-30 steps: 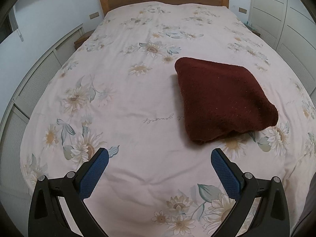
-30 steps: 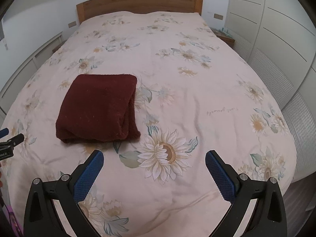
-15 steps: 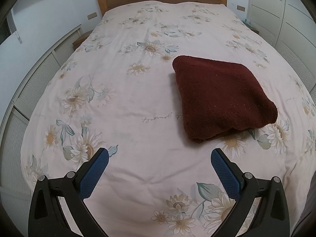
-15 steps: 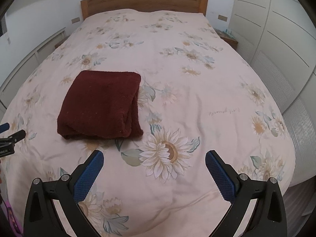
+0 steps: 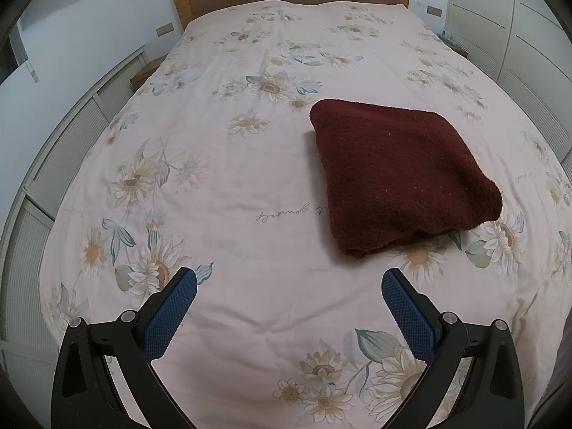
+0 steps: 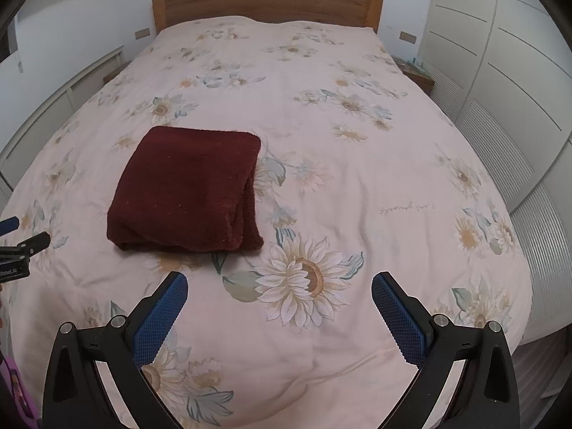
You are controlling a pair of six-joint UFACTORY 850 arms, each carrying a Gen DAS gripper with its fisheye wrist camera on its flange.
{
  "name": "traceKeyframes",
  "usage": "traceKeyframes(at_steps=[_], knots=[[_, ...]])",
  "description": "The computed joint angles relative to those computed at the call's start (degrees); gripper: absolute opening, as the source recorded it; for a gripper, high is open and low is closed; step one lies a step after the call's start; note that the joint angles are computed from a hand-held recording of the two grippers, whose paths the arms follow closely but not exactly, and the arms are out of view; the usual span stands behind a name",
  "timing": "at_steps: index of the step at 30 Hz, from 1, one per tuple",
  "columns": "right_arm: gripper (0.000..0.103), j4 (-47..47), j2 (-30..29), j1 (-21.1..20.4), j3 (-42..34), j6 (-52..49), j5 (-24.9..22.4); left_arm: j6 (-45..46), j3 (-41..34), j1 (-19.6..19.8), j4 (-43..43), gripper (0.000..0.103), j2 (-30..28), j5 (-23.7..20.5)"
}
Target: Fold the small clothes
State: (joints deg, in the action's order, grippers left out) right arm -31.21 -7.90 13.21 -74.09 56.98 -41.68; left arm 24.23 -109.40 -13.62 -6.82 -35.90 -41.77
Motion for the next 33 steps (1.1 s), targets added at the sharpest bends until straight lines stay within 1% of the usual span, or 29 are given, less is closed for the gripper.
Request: traceKeyframes(at_steps=[13, 19, 23, 33], knots=[[0.103, 1.72, -0.89, -0.03, -0.40, -2.52, -0.44, 4.18, -1.03, 0.80, -2.28, 0.102, -0.59, -1.22], [0.103, 2.26, -1.03, 0.05, -0.44, -3.17, -0.35, 4.61, -1.11, 0.78, -2.48, 0.102, -0.64, -1.46], [0.103, 2.41, -1.03, 0.11, -0.34, -3.44, -0.44, 6.27, -1.51, 0.98, -3.27, 0.102, -0.91, -2.35], [0.103, 3.35, -0.99, -0.02, -0.17, -4.35, -0.01, 6.79, -1.77, 0.96, -2.98, 0.102, -1.18, -2.76]])
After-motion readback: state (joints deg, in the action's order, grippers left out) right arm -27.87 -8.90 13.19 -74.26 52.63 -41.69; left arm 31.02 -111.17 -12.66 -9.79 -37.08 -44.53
